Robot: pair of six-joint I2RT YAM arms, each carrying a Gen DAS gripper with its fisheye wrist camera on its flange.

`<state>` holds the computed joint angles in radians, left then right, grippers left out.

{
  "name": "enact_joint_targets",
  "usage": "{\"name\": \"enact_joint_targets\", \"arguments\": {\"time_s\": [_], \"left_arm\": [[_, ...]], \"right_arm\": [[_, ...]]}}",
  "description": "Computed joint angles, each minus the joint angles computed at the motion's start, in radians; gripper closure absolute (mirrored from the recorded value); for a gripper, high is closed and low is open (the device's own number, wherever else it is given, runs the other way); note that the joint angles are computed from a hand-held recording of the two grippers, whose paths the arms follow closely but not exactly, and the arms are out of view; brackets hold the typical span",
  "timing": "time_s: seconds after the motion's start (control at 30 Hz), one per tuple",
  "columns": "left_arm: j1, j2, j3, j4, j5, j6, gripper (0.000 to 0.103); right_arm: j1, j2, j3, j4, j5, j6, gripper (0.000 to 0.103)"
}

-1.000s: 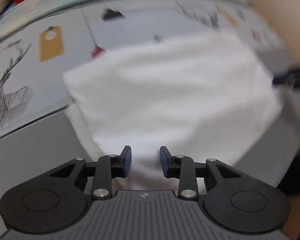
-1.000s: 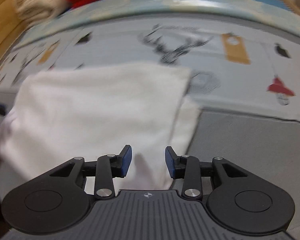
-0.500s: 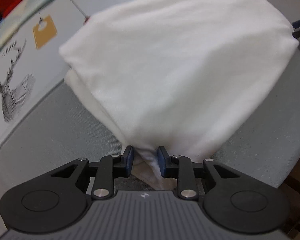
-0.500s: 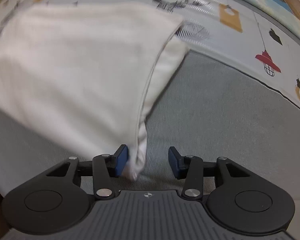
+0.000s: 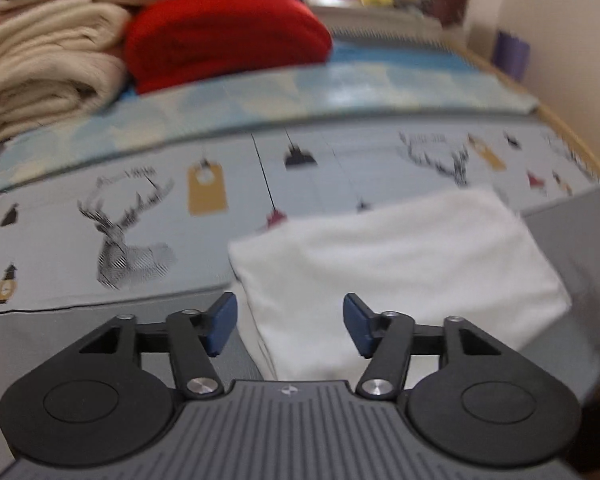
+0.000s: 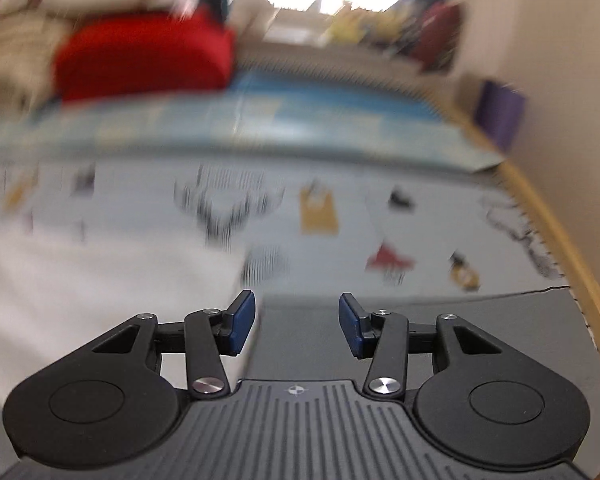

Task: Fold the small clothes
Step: 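Open both grippers and raise them above the folded shirt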

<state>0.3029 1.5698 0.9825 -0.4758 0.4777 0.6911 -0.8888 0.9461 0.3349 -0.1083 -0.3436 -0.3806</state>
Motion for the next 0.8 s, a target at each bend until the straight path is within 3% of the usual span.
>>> {"name": "enact_joint_targets", "arguments": {"time_s": [0.13,0.23,0.33,0.57,0.8], "left_arm": [[0.023,-0.071,-0.1,0.094,0.009,-0.084,0.033],[0.004,-0.019,-0.072,0.065,-0.088,-0.158,0.034],[-0.004,-0.017,-0.073,0.114,-0.093,-0.189,0.034],[-0.01,0.051,-0.002,0.053,-0.141,-0.203,0.034],[0.016,0.102,0.005,0.085,-0.148,-0.196,0.034]], "right_arm": [[0.041,-0.281,-0.059,-0.096,0.004,0.137,0.047],[0.129,-0.388,-0.102,-0.134,0.1,0.202,0.047],[0.244,-0.379,-0.115,-0.132,0.197,0.257,0.047],[0.633,-0.337,-0.148,-0.078,0.493,0.281,0.047],[0.925,-0.234,-0.141,-0.045,0.664,0.381,0.047]]}}
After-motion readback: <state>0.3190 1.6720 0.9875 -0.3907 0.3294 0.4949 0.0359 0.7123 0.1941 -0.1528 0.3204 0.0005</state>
